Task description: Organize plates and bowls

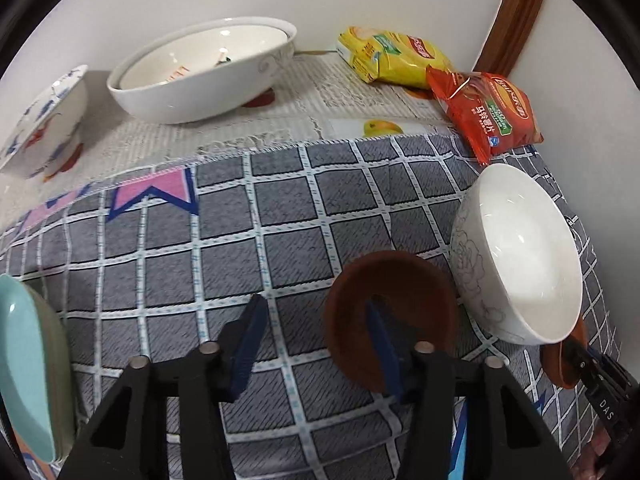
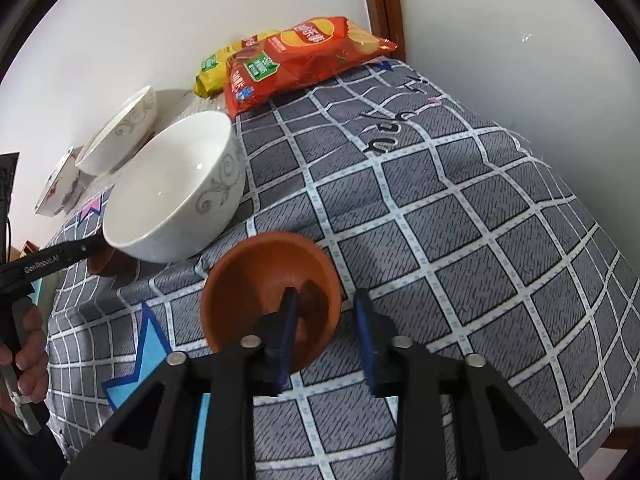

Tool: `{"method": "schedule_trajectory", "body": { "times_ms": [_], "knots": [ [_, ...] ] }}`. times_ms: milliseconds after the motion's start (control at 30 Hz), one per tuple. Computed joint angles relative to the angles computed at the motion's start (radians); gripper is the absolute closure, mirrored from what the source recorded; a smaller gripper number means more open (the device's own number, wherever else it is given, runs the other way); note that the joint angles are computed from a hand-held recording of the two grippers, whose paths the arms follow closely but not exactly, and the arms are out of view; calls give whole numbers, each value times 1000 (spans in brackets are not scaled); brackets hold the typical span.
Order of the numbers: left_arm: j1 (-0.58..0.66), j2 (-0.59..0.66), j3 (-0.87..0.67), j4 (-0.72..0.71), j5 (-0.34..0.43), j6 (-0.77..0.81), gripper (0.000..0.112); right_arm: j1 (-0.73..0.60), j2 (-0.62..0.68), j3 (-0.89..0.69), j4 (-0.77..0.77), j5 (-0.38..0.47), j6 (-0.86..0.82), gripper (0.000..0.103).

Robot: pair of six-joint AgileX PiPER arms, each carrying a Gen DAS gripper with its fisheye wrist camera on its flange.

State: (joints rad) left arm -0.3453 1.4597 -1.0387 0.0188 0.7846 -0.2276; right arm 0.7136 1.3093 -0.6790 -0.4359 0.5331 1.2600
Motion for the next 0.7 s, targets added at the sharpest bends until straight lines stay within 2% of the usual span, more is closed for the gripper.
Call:
{"method": "schedule_trajectory", "body": {
  "times_ms": [67, 167, 333, 533, 700],
  "knots": [
    [8, 21, -9, -34, 4, 33, 84, -15, 2, 5, 17, -22, -17, 90],
    [14, 18, -2, -84, -8, 82, 97, -8, 5, 7, -14, -22, 9, 92],
    [2, -6, 3, -83, -12, 86, 103, 22, -6, 4, -70, 1, 85, 94],
    [11, -43, 1, -117, 7, 111, 104, 61, -43, 5, -110, 42, 143, 95],
    [31, -97, -1, -119, 37, 126, 104, 84, -105, -11, -127, 116, 169, 95]
  ]
}}
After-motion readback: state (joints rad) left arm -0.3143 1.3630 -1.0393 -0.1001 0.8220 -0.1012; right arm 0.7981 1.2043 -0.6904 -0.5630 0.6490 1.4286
